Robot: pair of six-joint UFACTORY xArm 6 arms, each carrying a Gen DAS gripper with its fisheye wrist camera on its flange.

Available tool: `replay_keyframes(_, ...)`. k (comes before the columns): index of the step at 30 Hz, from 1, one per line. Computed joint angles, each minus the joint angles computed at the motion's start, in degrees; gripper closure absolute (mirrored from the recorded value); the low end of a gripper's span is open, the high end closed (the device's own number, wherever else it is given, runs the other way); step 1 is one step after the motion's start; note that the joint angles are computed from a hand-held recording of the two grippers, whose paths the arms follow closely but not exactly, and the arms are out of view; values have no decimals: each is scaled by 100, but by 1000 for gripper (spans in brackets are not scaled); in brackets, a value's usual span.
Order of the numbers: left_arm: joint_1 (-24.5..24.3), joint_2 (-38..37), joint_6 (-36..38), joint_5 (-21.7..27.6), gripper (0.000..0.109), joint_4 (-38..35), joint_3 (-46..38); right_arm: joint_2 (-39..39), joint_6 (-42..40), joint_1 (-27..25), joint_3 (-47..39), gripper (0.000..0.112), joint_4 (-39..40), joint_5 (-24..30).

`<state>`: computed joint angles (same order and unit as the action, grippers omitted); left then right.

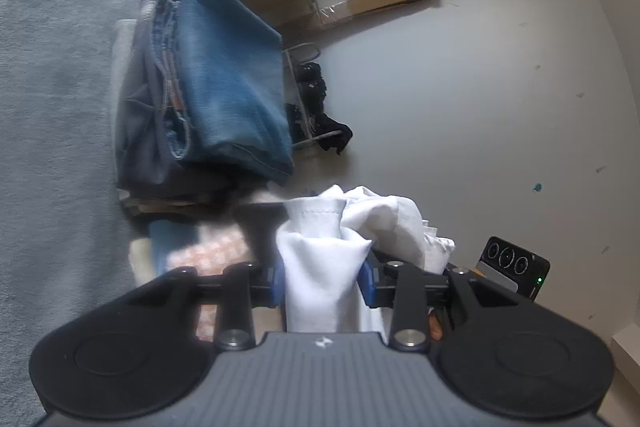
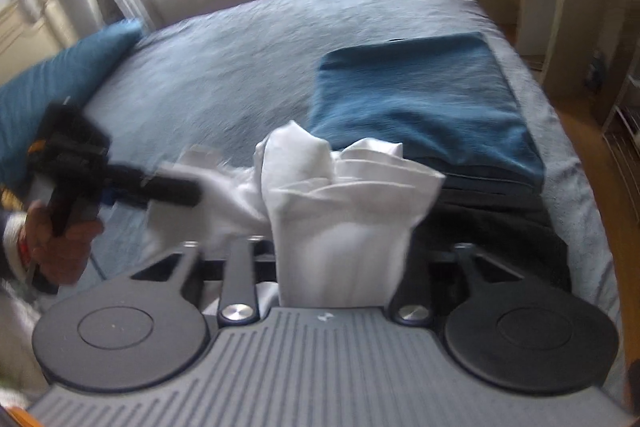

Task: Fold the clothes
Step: 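Carry the white bundle with both grippers toward the folded clothes stack, then lower the white bundle onto the top of the clothes stack with both grippers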

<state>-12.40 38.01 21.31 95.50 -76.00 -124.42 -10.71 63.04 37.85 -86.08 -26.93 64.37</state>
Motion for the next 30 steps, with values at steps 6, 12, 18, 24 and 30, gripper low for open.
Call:
replay_keyframes(6, 38, -155, -54, -143, 68, 89, 197, -381, 1690, 280, 294, 34, -1056, 669)
replay_keyframes(12, 63, -360, -32, -287, 63, 143, 411, -691, 2881, 915, 222, 26, -2012, 1977)
replay_keyframes(18, 35, -571, 79, -298, 62, 275, 652, -1082, 3368, 1525, 478, 24, -2676, 2262)
replay_keyframes(24, 51, -836, 268, -373, 62, 485, 958, -332, 2268, 1001, -177, 24, -1994, 2244)
replay_keyframes(30, 111, -921, 374, -306, 61, 634, 948, 1188, -95, 923, -2118, 24, -1564, 3603)
